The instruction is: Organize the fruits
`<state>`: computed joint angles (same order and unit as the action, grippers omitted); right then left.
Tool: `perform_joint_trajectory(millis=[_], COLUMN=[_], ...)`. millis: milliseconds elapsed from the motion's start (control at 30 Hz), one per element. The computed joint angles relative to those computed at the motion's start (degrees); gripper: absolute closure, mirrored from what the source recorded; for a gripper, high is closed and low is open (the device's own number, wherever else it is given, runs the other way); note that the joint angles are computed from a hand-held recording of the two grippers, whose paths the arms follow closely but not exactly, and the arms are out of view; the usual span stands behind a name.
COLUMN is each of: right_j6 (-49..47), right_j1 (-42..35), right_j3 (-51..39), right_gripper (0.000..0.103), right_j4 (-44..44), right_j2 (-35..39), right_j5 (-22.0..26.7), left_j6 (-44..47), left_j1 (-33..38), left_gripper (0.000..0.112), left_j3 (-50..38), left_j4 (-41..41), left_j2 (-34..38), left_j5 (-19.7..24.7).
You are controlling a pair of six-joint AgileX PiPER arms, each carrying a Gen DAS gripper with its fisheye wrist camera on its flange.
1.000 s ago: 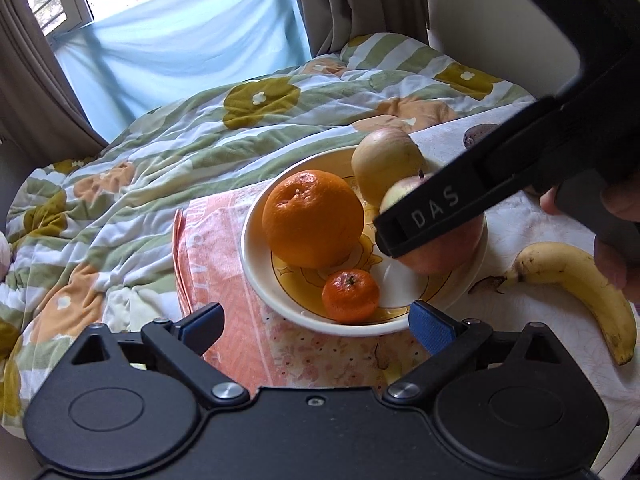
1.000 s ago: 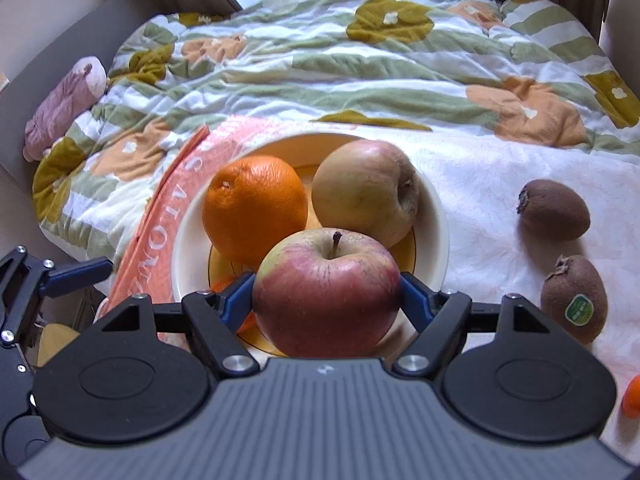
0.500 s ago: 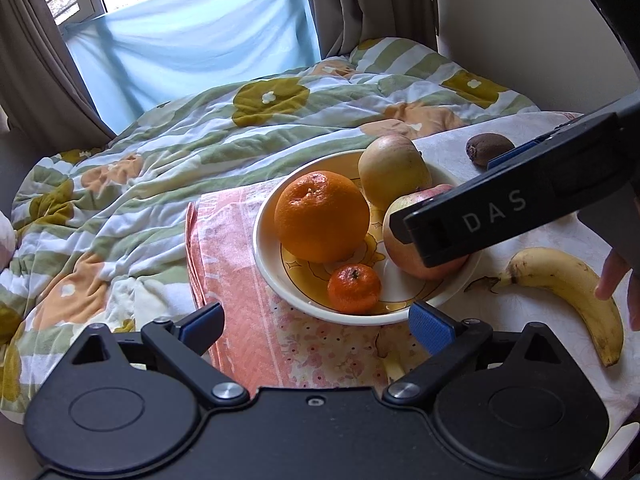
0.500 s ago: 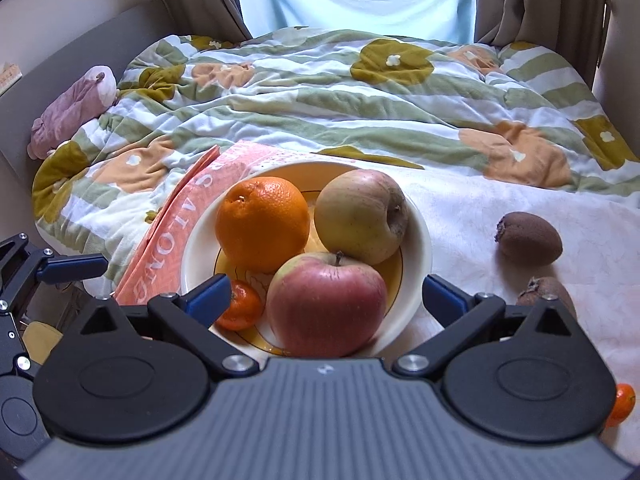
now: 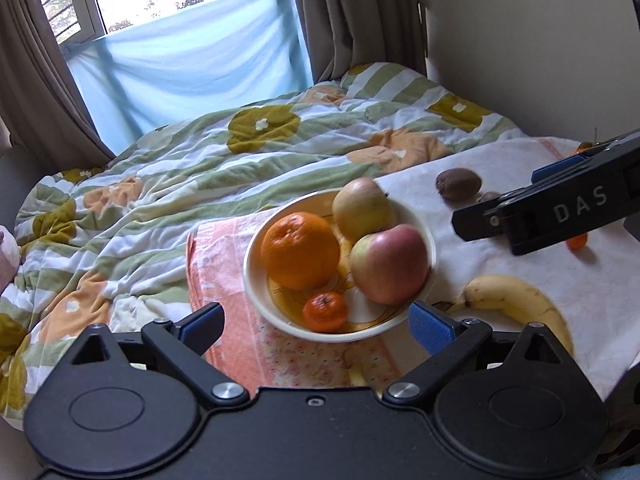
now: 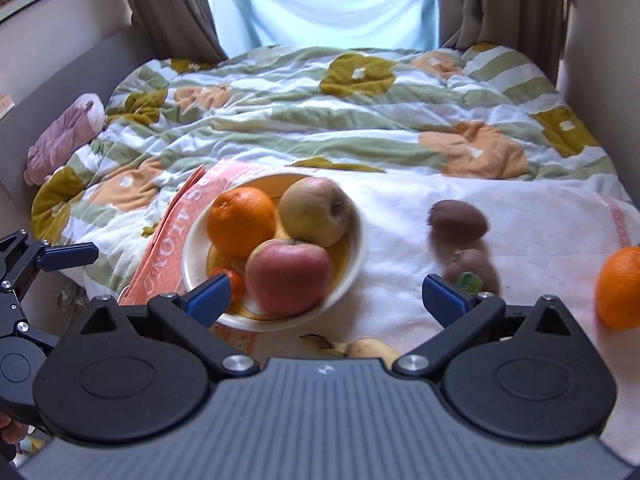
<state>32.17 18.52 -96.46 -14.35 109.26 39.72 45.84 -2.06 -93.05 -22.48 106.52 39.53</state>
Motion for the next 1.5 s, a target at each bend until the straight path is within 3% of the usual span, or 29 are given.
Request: perform_joint_trajectory(millis=[133, 300, 633, 933, 1100, 1333, 1500], right_j6=[2.49, -1.89, -23.15, -45.32, -58.24, -76.69, -86.42], right_j1=[-1.99, -6.98, -22.26, -33.81, -36.49, -37.33, -37.01], right_j3=[7.8, 15.76, 25.49, 28.15, 28.91, 30.11, 30.41], right_gripper=[0.0, 0.0, 0.0, 0.0, 0.0, 0.017, 0.02], right_j4=[-3.27, -1.74, 12.35, 30.53, 40.12, 50.98, 57.02], right_j2=[-6.81, -13.99, -22.78, -21.09, -17.0, -10.39, -7.14], right_j5=[-2.53, -5.53, -9.08, -8.75, -7.87, -8.36, -9.7], left_j6=[-1.94, -9.02, -24.91, -36.92, -41.88, -41.95, -39.97], left_j1=[-2.76, -8.8, -20.32, -27.55, -29.74, -30.37, -30.56], left_gripper=[0.012, 0.012, 0.012, 0.013, 0.014, 0.014, 0.016], left_j3=[1.41, 3.2, -0.11, -6.39, -9.83, -16.74, -23.19], left_j4=[0.31, 4.41, 14.58, 24.15, 28.98, 31.2, 31.94], left_j2=[-2.38, -4.99, -2.92, 3.87, 8.43, 15.96, 21.94], left_j5=[-0.45, -3.2, -5.3, -3.58, -2.92, -2.03, -0.6])
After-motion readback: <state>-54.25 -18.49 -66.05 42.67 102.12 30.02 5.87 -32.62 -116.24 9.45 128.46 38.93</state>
